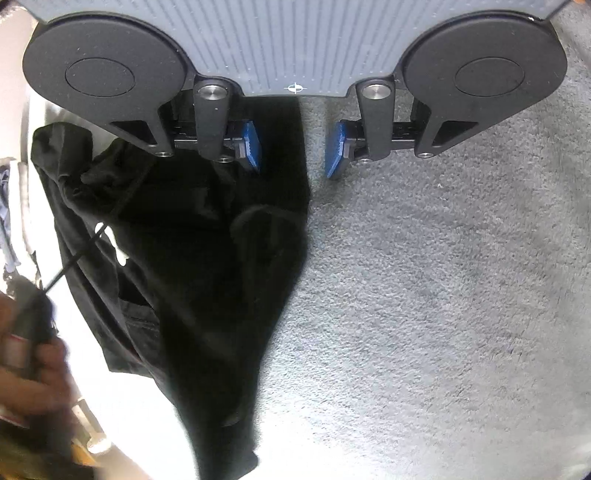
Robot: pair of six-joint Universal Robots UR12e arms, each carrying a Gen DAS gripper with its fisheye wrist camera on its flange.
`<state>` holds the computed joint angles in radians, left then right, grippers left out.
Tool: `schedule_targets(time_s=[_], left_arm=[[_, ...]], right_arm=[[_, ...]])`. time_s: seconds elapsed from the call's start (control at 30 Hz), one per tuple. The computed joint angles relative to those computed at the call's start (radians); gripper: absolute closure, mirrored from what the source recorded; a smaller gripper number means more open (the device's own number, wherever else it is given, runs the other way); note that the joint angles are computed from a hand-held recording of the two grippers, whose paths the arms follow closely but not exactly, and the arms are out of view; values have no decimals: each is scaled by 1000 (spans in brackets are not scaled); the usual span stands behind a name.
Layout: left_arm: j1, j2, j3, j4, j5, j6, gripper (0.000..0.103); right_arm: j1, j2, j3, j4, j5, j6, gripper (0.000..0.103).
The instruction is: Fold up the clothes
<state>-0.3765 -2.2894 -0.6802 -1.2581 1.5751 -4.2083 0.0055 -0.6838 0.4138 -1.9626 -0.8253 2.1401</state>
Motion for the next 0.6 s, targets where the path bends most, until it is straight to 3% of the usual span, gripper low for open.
schedule_targets(time_s=[0.1, 0.3, 0.37, 0.4, 0.43, 0.6], left_arm=[[-10, -23, 50, -41, 35, 25, 66], [-26, -43, 90, -19, 115, 77, 68], [-31, -48, 97, 3, 142, 104, 77], [-33, -49, 100, 15, 151, 116, 91], [-35, -48, 100, 30, 158, 125, 97], [-63, -52, 137, 73, 308, 113, 101]], right_arm=[[-32, -27, 34, -118, 20, 143, 101], [-86, -77, 104, -280, 33, 283, 101], [-100, -82, 107, -315, 34, 325, 101], [-105, -81, 103, -329, 34, 347, 101], [-110, -80, 99, -343, 33, 368, 101], [-140, -72, 67, -428, 12, 493, 101]])
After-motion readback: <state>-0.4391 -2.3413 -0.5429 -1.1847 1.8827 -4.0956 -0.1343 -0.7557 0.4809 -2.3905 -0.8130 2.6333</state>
